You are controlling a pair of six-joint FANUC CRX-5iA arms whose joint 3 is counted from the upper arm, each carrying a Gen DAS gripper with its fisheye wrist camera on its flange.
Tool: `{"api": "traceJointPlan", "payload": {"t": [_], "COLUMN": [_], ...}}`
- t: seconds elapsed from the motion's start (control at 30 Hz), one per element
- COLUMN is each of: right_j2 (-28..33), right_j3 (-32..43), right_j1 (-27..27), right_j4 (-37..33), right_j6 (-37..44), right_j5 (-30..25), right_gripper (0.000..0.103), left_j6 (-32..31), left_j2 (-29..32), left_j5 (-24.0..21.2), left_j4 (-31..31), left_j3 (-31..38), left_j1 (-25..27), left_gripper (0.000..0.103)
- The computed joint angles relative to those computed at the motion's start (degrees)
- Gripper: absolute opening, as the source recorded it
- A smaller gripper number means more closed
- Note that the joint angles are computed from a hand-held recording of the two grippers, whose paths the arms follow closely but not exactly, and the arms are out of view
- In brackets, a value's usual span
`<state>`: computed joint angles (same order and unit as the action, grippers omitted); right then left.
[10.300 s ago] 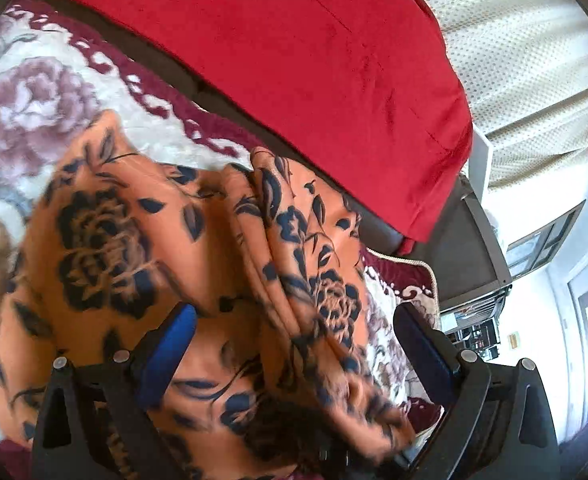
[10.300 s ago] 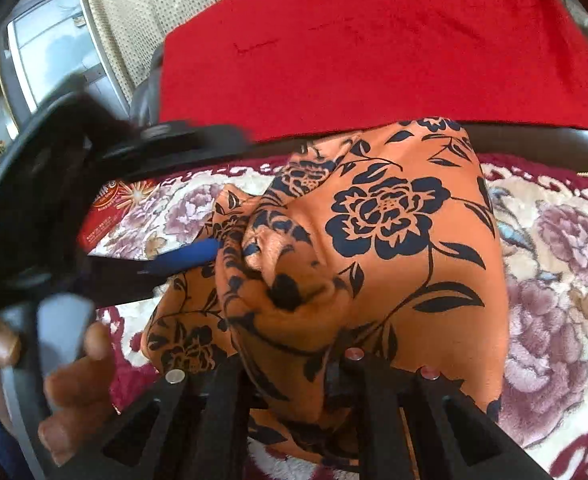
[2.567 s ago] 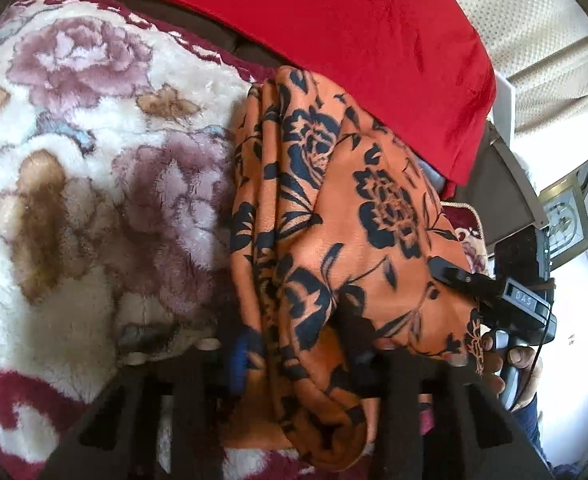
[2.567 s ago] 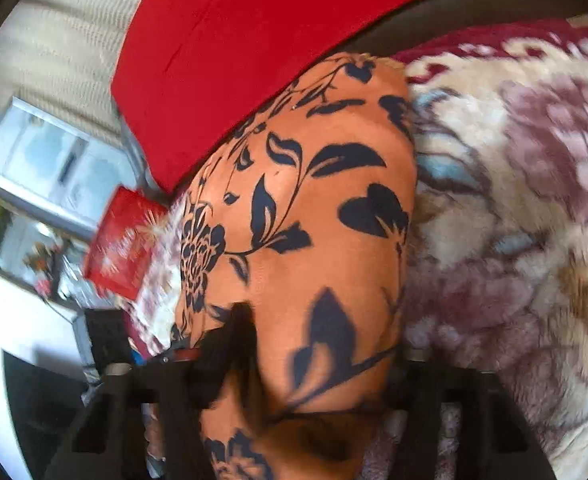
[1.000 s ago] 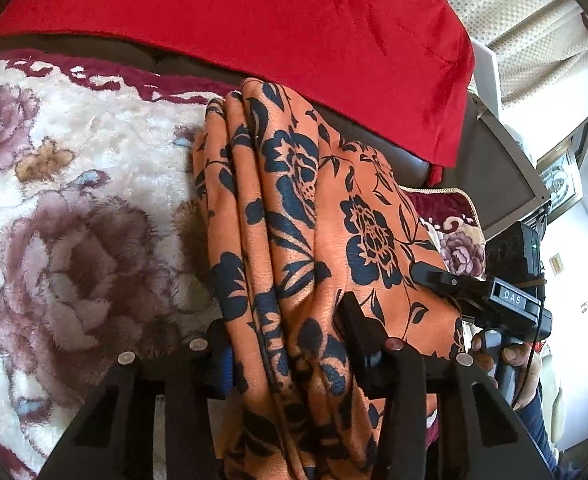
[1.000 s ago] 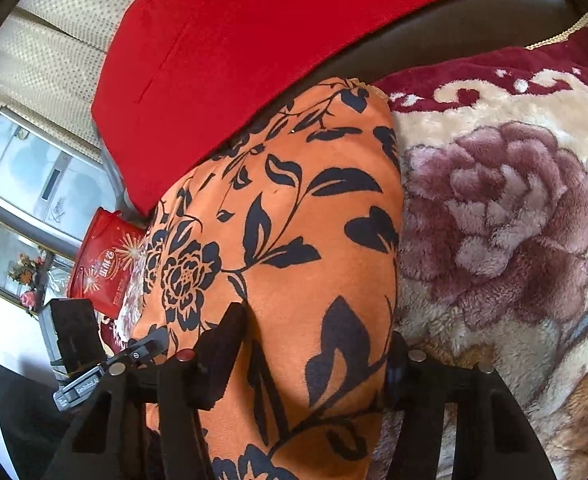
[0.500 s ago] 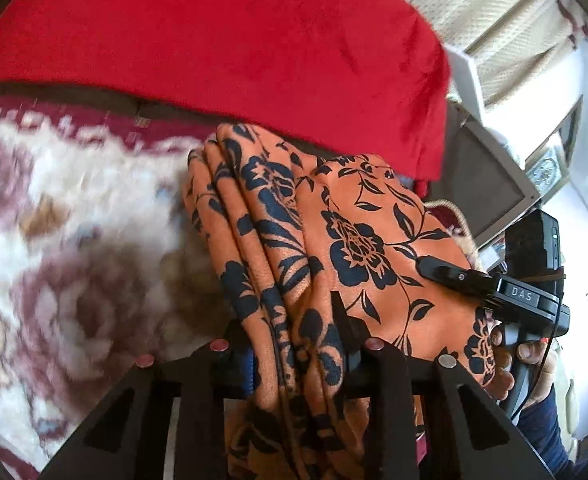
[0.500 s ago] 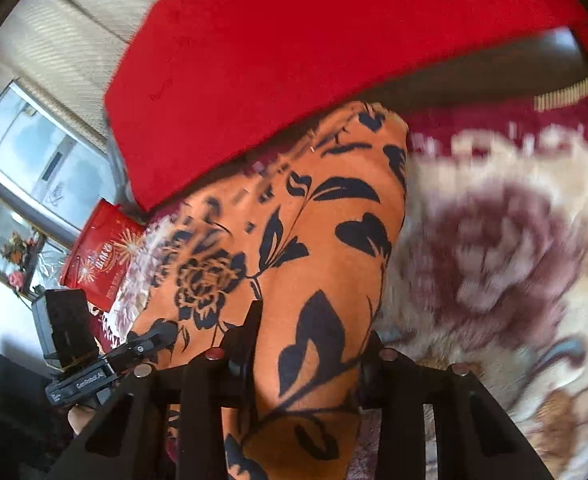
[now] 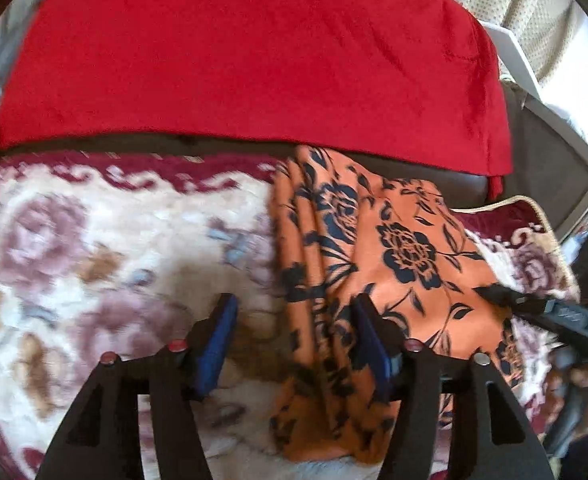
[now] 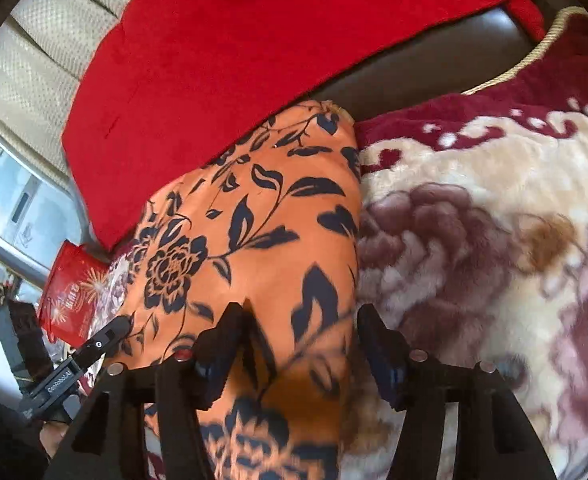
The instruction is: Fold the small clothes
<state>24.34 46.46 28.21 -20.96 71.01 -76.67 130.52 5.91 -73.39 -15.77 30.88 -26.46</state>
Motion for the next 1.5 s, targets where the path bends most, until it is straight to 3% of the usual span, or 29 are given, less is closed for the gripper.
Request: {"api": "traceJointPlan", "payload": {"t": [0.23,0.37,0.47,0.7,0.87,1.03,1.2,1.37,1.5], "right_j2": [-12.1,-17.4,-18.4,-21.8,-22.1,-22.0,-21.1,-20.8,-17.4], "right_j3": [-13.8,-21.5,-22.8,-27.7,-27.2,-26.6,-24.3,-22.5,-18.4], "right_j1": [9.0,14.3,16.8,21.9,23.4,23.5,21.2,12.1,0.7], "right_j4": [17.7,26.9,30.4,37.4,38.3,40.4,35.9,21.0,2.1], "right_j6": [-1.5,-5.6,-7.0,-13.4,-14.3,-14.8,-12.3,-11.9,-7.8], "right_j5": [13.2,18.1,17.1,13.9,10.6,10.5,10.5,9.9,8.8], "right_gripper": [0.074,0.077,0.078,0.098,0.098,0.098,0.098,0.098,0.098], "left_j6": [3.2,4.9,6.6,9.2,8.6,9.4,10.6,11.5,12.4], "left_j2": [-1.5,-1.7,-1.9,-0.1,2.2,2.2,1.0,-1.0,-2.2], "left_j5": [-6.4,-9.5,-11.3,-18.8,-24.9,-25.9,-23.3,-14.8,-7.2], "left_j4": [-8.9,-12.4,-15.5,-22.6,-28.2,-30.1,-25.6,-14.8,-4.2], "left_j3": [3.4,5.3,6.4,11.5,16.6,17.5,14.6,7.5,0.9], "left_j1": [-5.6,-8.5,-11.3,-18.3,-22.5,-23.6,-20.9,-12.6,-5.4], "left_gripper": [0.065,0.068,0.077,0.088,0.092,0.095,0.095,0.095,0.095]}}
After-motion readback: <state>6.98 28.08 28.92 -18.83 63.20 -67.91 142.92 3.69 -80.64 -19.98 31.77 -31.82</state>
